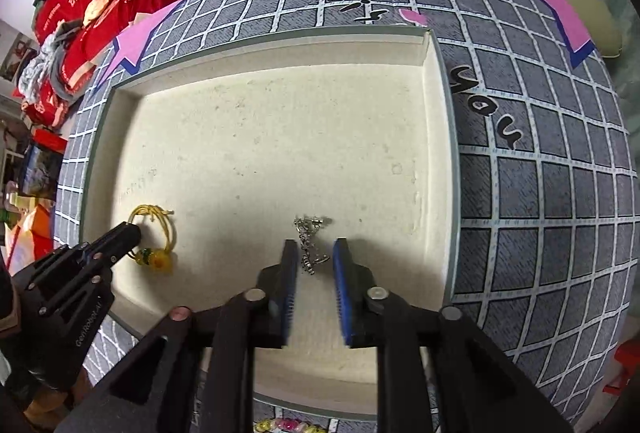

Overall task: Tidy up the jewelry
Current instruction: 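Carry both items into the cream tray and open both grippers to release them, then grasp the brown coiled bracelet with the left gripper while the right grasps the tan braided bracelet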

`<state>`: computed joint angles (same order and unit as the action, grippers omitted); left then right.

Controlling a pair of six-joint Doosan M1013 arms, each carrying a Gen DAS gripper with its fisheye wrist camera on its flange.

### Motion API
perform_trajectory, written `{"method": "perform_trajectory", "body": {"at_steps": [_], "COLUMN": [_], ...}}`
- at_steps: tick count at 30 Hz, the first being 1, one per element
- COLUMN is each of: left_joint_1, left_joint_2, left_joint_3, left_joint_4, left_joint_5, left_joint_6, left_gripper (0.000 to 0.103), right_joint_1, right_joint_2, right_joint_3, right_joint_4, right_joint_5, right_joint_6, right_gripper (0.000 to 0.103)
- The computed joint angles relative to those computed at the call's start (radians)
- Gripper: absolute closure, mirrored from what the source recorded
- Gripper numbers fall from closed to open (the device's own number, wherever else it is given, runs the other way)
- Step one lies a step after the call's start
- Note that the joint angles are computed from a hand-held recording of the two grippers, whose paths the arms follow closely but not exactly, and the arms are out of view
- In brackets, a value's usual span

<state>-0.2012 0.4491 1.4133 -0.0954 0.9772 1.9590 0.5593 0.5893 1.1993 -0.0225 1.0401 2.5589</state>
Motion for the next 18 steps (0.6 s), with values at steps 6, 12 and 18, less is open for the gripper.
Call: {"method": "perform_trajectory", "body": {"at_steps": [6,12,18], "left_joint_1": [-0.001,-0.003,-0.002], "left_joint_2": [-0.018,-0.040,-0.049], "left_joint_3": [0.019,0.044,0.042], "left_joint_4": [0.001,0.030,0.035], "left_joint_5": [-0.023,-0.089,-0.094], "left_joint_6": [0.000,-0.036,-0.028], "left_gripper": [0.091,0.000,0.000], "right_joint_1": [-0.004,-0.001,0.003], "right_joint_2": [-0.021,-0.056,-0.067], "right_joint_3": [0.028,0.050,0.046], "right_joint_4": [0.022,-0.015,-0.035], "right_joint_5": [-0.075,-0.122,-0.125], "right_joint_6": [0.041,0.092,0.122], "right_gripper": [0.045,0.044,0.039]}}
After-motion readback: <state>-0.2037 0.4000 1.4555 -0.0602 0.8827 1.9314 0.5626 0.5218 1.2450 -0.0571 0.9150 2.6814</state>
